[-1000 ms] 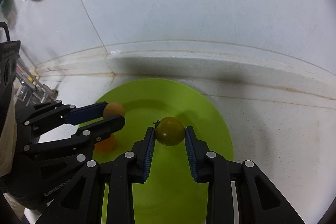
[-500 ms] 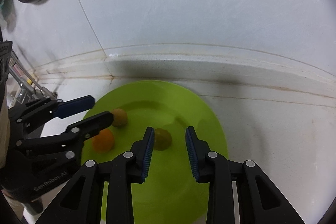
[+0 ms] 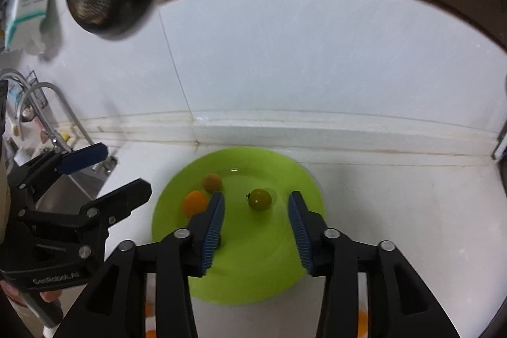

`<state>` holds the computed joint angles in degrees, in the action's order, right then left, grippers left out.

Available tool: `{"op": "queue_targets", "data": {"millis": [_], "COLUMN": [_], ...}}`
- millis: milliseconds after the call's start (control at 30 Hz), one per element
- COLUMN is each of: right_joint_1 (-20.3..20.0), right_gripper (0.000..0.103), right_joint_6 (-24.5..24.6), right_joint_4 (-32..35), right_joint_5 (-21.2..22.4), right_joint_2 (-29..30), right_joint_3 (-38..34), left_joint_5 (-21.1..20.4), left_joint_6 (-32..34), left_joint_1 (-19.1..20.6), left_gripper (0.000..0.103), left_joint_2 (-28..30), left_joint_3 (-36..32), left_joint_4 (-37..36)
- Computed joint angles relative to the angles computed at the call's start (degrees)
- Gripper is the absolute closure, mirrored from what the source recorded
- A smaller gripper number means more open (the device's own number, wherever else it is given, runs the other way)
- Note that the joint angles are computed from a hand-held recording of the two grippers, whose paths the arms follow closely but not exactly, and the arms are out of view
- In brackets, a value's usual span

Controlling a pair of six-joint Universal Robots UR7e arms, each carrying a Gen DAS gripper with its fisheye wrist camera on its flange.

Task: Organize fruits
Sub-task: 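Withdraw both open tools from the plate toward the remaining fruits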

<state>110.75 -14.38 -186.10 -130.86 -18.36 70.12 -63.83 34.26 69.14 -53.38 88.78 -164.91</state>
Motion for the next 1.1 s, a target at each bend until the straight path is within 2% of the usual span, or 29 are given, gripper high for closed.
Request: {"op": "queue_targets", "data": {"millis": [133,233,433,900,1100], "right_joint_1": [1.45,2.50,4.26,6.37,6.87], "right_gripper": [0.058,0.052,0.052,0.052,0.052], "right_joint_6": [-0.95,-1.43,-1.14,1.13,2.34], "right_joint_4": [-4.37,-7.72,-12.54,-16.46,-17.70], "right_joint_5": [-1.31,-1.75,-2.30,-5.43,-7.33], "right_joint_2": [-1.22,-1.94,-3.40,-4.83,-5.03], "right_joint_3": [3.53,6.34,11.80,20.15,23.03], "left_joint_5": [0.10,-0.58,-0.66,0.94,1.82], "left_joint_6": [-0.44,-0.85,-0.62,1.50,1.60], "left_joint_1": [-0.76,-1.07,-1.73,-2.97,-2.91], "left_gripper": [0.019,0.019,0.018,0.017,0.017], "left_joint_2": [-3.73,-6.36,-10.05,-15.46,-16.41], "left_joint_3": [4.86,8.30,13.86,23.43,26.07], "left_joint_4": [-2.09,-3.09,-5.65,-11.40,-11.30]}}
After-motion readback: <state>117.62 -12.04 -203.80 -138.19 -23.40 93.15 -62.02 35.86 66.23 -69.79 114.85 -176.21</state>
